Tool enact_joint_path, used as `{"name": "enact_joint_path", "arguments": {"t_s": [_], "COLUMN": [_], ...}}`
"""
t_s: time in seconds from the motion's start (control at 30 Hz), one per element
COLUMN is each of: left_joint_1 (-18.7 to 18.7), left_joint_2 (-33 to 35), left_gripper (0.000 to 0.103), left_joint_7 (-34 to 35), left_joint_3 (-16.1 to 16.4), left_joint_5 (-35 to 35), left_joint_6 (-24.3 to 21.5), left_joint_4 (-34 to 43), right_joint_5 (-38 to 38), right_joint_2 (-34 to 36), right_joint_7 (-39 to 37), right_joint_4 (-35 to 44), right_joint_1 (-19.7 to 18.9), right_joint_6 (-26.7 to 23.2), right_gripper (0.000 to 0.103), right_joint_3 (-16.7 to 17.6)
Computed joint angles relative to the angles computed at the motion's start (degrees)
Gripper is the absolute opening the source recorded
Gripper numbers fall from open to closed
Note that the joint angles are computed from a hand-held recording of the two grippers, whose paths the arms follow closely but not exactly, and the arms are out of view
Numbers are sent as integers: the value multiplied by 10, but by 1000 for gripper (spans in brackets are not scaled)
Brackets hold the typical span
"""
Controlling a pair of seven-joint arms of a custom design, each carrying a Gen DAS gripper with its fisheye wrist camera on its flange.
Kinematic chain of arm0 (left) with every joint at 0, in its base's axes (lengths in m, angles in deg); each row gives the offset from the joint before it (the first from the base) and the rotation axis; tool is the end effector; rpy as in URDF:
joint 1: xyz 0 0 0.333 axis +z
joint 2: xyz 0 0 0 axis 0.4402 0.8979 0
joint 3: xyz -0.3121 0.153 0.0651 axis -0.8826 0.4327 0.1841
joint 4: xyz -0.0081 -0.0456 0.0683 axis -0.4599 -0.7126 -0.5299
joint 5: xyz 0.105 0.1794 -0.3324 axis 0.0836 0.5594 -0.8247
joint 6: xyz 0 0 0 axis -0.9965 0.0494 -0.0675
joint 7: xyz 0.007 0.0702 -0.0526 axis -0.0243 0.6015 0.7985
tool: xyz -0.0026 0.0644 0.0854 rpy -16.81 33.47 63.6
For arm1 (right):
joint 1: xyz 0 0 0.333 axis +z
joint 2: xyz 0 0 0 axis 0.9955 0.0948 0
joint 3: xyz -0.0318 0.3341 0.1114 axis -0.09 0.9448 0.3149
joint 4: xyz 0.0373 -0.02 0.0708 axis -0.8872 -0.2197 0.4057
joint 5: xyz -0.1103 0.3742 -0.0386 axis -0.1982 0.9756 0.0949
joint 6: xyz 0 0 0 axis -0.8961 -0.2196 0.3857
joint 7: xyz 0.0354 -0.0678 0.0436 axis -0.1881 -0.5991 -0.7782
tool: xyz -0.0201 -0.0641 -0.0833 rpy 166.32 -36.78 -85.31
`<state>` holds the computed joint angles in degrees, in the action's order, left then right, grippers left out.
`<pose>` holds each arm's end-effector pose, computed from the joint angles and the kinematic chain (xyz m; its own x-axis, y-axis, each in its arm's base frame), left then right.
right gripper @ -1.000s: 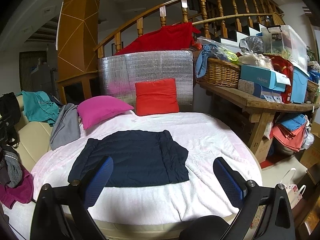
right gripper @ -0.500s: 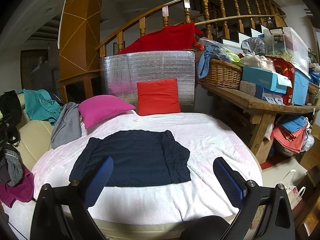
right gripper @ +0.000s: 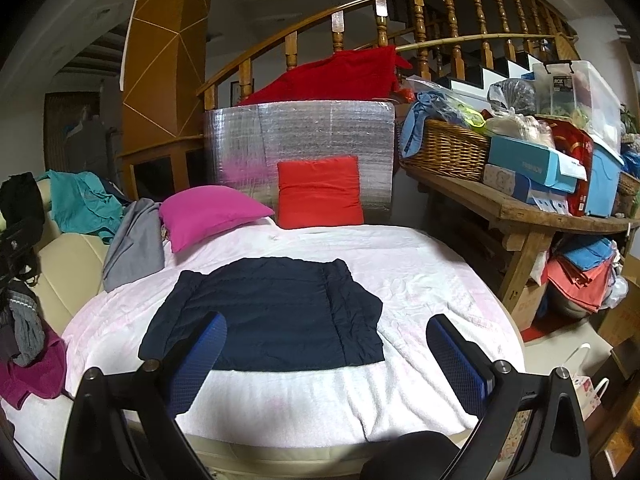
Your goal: Fold large clothes
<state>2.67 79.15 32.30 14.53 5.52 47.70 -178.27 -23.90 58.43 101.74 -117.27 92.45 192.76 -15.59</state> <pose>0.4743 -0.3572 0.7595 0.2838 -0.9573 -0.0552 -0.3180 -0.0397 -0.9473 0.4935 0.1729 0.7792 -0.0368 -0.9991 0.0224 -0.5581 0.0020 -0.8298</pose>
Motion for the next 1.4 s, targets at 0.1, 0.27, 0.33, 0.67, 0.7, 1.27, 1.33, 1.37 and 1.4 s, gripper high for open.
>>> {"name": "enact_joint_path", "arguments": {"t_s": [0.1, 0.27, 0.33, 0.67, 0.7, 1.27, 1.33, 1.37, 1.4], "left_joint_1": [1, 6, 8, 21, 22, 41, 43, 42, 43], "left_joint_2": [-2, -7, -7, -23, -24, -38, -37, -37, -35], "left_gripper": [102, 102, 102, 102, 102, 102, 102, 102, 102], "left_joint_7": [-3, -5, -5, -15, -15, -25, -24, -24, -23], "left_joint_3": [1, 2, 2, -1, -2, -8, -7, -8, -7], "left_joint_5": [0, -4, -5, -6, -6, -7, -8, -8, -9], "left_joint_6": [1, 8, 10, 25, 26, 42, 45, 43, 44], "left_joint_4": [-3, -10, -10, -28, -29, -45, -44, -43, -41], "right_joint_5": [-4, -10, -11, -26, -26, -41, -42, -42, -41], "right_joint_2": [1, 8, 10, 17, 18, 27, 30, 32, 35], "right_joint_7": [3, 3, 1, 5, 4, 5, 4, 3, 1], "right_joint_4": [2, 11, 14, 26, 27, 43, 45, 47, 51], "right_joint_1": [0, 3, 6, 14, 15, 29, 30, 31, 32], "right_joint_6": [-2, -6, -8, -13, -14, -20, -21, -22, -23], "right_gripper": [102, 102, 102, 102, 102, 102, 102, 102, 102], "right_joint_3": [2, 3, 2, 2, 2, 3, 2, 1, 0]}}
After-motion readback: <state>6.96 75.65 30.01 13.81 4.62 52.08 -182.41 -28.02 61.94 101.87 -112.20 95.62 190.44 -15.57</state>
